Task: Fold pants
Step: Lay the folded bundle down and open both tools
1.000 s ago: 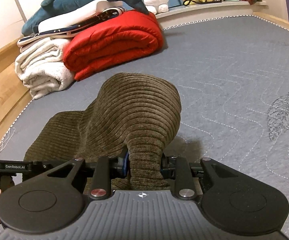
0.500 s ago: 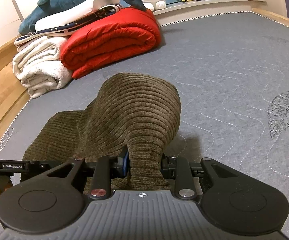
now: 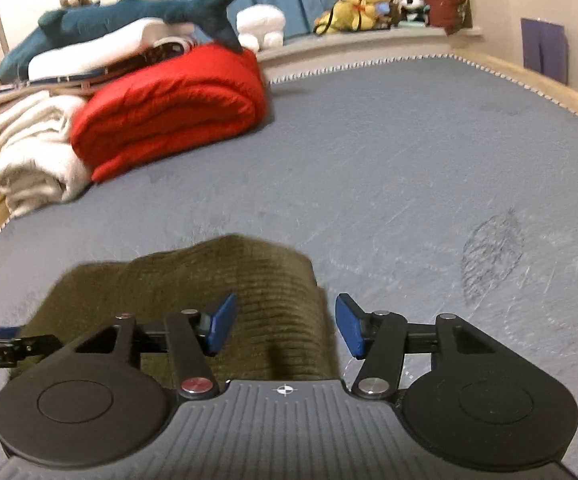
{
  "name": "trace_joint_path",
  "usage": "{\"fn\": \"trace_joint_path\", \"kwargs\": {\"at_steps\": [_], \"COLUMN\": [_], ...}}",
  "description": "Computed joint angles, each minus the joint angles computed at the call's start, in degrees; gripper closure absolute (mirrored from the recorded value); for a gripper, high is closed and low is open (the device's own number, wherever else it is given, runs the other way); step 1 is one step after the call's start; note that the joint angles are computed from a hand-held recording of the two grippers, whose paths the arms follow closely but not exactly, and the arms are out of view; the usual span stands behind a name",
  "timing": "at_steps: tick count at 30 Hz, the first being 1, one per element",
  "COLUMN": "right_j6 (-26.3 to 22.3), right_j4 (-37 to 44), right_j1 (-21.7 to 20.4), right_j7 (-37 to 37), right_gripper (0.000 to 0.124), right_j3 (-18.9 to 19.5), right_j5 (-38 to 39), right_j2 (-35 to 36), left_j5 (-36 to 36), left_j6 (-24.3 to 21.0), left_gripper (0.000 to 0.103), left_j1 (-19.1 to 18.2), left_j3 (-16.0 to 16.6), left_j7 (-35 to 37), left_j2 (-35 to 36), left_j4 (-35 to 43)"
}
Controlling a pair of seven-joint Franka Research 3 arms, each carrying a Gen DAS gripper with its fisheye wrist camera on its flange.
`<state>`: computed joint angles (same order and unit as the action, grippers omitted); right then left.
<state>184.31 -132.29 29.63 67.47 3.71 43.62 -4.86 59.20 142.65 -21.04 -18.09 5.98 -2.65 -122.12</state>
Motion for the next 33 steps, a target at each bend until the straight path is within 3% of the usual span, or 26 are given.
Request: {"fn": "trace_joint_path", "kwargs": {"at_steps": [2, 6, 9, 11, 12, 13, 15, 16, 19, 21, 23, 24, 26, 28, 33], "right_j6": [0.8, 0.0, -3.9, -7.5, -9.1, -10.7, -13.3, -14.2, -14.5, -14.1, -13.9, -13.6, -14.4, -18.0, -17.8], "right_j4": [-0.2, 0.1, -0.5, -1.2, -1.5, -1.7, -2.0, -1.9, -1.3, -1.3, -1.0, -0.9, -1.8, -2.3, -4.3], "right_j1": [4.2, 13.5, 13.0, 9.7, 7.6, 5.2, -0.9, -1.6, -2.2, -0.4, 0.7, 0.2, -3.0, -7.1, -5.9], "right_j7": [-7.5, -28.8, -35.2, -31.8, -28.6, -24.7, -12.8, -10.8, -8.8, -13.9, -17.1, -15.8, -8.1, 1.2, 3.3], "right_gripper": [0.063, 0.059, 0.058, 0.052, 0.047, 0.045, 0.043, 0.043, 0.042, 0.042, 0.042, 0.041, 0.040, 0.040, 0.040], "right_j3": [-2.6, -8.1, -6.9, -4.3, -2.6, -0.8, 3.8, 4.1, 4.6, 3.0, 2.0, 2.4, 4.0, 6.7, 5.2], "right_j5": [3.8, 14.3, 14.8, 8.8, 4.5, -0.7, -15.4, -17.6, -18.3, -10.9, -4.6, -4.9, -13.2, -25.1, -25.9], "right_j2": [-0.7, -1.4, -1.9, -2.1, -2.1, -1.8, -0.8, -0.4, -0.5, -1.7, -2.6, -2.6, -2.6, -1.9, -3.9], "left_j5": [2.5, 3.8, 3.3, -0.7, -7.6, -12.2, -11.8, -11.9, -13.3, -12.8, -16.3, -20.8, -25.0, -25.0, -25.7], "left_j6": [1.2, 5.6, 6.6, 9.4, 9.2, 6.1, 3.0, 3.1, 3.4, 6.8, 10.3, 9.7, 7.3, 8.5, 9.0], "left_gripper": [0.022, 0.060, 0.068, 0.068, 0.068, 0.068, 0.066, 0.067, 0.067, 0.067, 0.067, 0.067, 0.066, 0.067, 0.067], "left_j1": [0.1, 0.3, 0.1, 0.0, -0.5, -1.1, -1.9, -2.1, -2.2, -1.9, -1.7, -2.0, -2.4, -2.2, -1.7], "left_j3": [-0.1, -0.4, -0.9, -0.4, 0.0, -0.2, -0.5, -0.3, -0.2, -0.1, 0.3, 0.4, 0.2, 0.0, -0.5], "left_j7": [-2.3, -1.1, 3.1, 8.5, 16.0, 22.1, 25.6, 25.3, 24.3, 24.6, 28.6, 33.3, 39.8, 41.3, 40.7], "left_j2": [-1.0, -2.3, -2.1, -1.4, -0.2, 1.3, 3.0, 2.7, 0.7, -1.0, -2.0, -1.7, -0.9, -1.3, -3.4], "left_j4": [-0.6, -1.3, -0.9, -1.4, -1.3, -0.6, 0.0, -0.1, -0.3, -1.9, -4.1, -4.6, -5.7, -7.7, -9.9]}}
